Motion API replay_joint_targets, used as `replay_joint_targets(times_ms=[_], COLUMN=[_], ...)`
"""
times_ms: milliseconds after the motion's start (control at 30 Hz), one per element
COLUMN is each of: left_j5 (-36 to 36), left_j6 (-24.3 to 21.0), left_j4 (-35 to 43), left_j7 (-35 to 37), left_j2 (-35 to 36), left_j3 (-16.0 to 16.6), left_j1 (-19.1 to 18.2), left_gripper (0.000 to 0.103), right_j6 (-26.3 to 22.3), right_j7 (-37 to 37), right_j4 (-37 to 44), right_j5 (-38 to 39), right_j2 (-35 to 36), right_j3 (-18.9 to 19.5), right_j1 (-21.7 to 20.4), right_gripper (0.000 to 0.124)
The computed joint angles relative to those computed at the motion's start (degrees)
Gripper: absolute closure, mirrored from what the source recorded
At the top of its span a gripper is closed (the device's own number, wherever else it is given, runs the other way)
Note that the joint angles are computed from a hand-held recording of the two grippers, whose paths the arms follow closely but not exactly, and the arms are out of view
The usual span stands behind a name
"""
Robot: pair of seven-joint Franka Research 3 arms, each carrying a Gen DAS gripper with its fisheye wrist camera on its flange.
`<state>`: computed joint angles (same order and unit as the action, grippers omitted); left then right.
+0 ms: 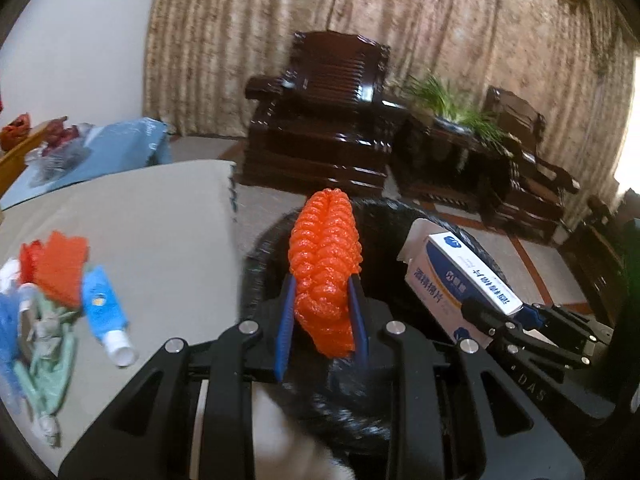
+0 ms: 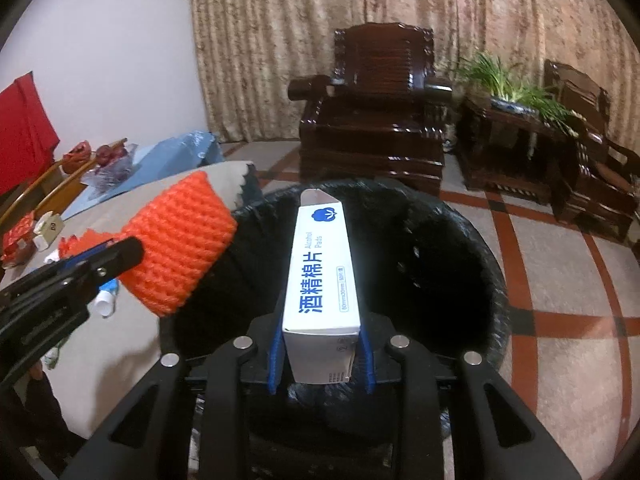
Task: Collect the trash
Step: 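Carry both items over the black bin and open both grippers to drop them, then return both grippers to the pile and grasp the blue tube with the right gripper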
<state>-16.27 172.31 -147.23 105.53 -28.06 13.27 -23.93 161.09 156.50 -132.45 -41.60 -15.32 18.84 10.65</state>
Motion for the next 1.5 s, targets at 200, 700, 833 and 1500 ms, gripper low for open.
replay_joint_targets(times_ms=[200, 700, 833, 1500], left_j5=[-3.4, 0.5, 5.8, 23.9], left_j6=[-2.3, 2.3, 2.1, 6.0], left_j4=[1.3, -4.3, -5.7, -8.5], left_j7=[3.8, 0.1, -3.5, -13.7], left_j2=[2.7, -4.8, -7.7, -6.3], left_j3=[1.9, -2.7, -3.8, -1.8], left_j1=[-3.3, 10.0, 17.5, 40.6], left_gripper=[0.062, 0.013, 0.012, 0.013], right_j6=[-0.8, 0.0, 1.4, 3.2], right_j7=[-2.1, 5.3, 7.3, -6.7], right_j4=[-1.9, -0.1, 3.6, 32.4], right_j5=[3.6, -3.6, -6.8, -10.2], right_j2=[-0.4, -1.6, 1.3, 31.0], right_j3=[-0.9, 3.1, 4.1, 0.2], right_j1=[0.6, -1.8, -0.9, 16.7], right_gripper=[0.092, 0.027, 0.027, 0.039])
